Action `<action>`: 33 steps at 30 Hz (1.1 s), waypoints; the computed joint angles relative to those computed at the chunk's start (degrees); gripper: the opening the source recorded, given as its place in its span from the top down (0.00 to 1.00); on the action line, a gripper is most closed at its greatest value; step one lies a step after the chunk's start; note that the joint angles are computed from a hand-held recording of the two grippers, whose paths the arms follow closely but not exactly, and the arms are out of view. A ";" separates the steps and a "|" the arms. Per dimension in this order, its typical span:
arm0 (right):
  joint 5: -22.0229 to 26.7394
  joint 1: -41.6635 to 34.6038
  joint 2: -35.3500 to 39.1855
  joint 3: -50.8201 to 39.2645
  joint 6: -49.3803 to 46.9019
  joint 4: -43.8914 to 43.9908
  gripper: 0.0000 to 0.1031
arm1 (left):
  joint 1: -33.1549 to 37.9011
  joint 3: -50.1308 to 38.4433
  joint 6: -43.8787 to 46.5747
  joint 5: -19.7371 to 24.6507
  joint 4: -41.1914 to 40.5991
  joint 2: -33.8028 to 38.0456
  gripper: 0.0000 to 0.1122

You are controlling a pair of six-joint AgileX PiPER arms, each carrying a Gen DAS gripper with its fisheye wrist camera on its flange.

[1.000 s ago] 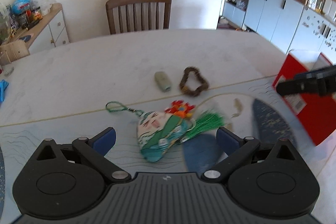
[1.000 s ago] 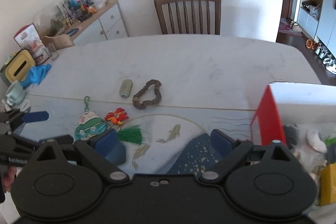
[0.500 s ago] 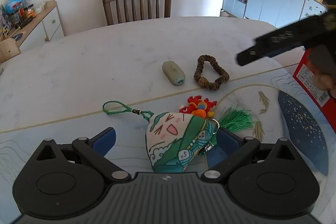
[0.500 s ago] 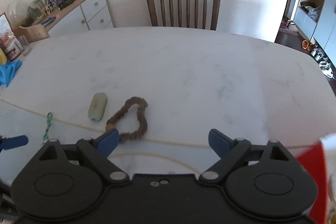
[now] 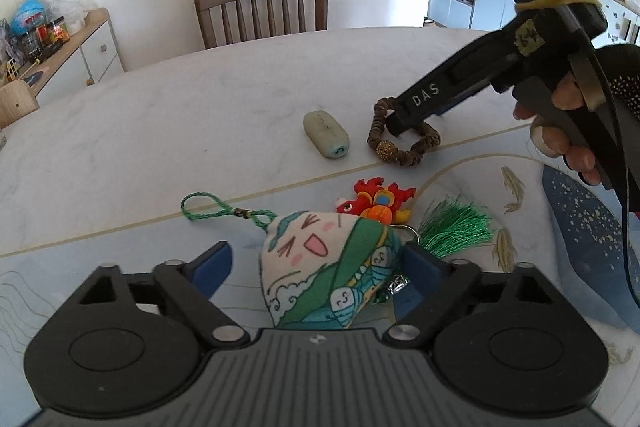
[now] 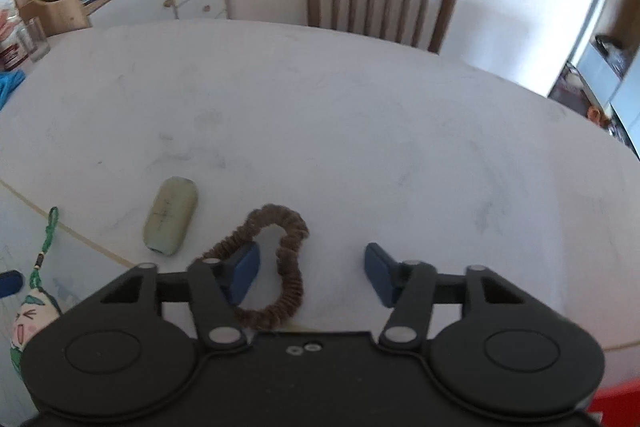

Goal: Organize objects
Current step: 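Grasp the green-tasseled fabric pouch with the left tool while the right tool grasps the brown bead bracelet, then lift the pouch and bracelet and carry them toward the red box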

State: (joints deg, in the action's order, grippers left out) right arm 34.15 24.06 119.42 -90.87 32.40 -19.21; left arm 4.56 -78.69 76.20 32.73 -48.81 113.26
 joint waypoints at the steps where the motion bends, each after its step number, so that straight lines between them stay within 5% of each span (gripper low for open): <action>1: -0.36 0.23 -0.23 0.39 0.29 -0.54 0.57 | -0.14 0.12 0.14 -0.14 0.04 -0.03 0.30; 9: -1.50 2.56 -0.53 1.36 2.62 -3.77 0.92 | -0.41 0.58 -1.12 -0.53 1.62 -0.73 0.46; 15: -4.25 2.39 -3.55 5.55 6.13 -4.33 0.93 | 0.38 -0.48 -5.33 2.74 4.53 -1.59 0.48; 24: -8.76 2.64 -17.90 19.44 9.50 -3.55 0.93 | 1.17 -0.48 -11.29 8.99 9.34 -6.97 0.48; 33: -6.05 2.65 -36.49 30.47 7.73 0.39 0.93 | 0.89 -0.90 -15.61 19.17 11.36 -14.95 0.48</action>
State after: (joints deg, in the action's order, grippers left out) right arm 28.10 26.71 82.93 -60.40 40.13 -18.82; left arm 5.45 -79.60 60.59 51.90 -37.45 98.30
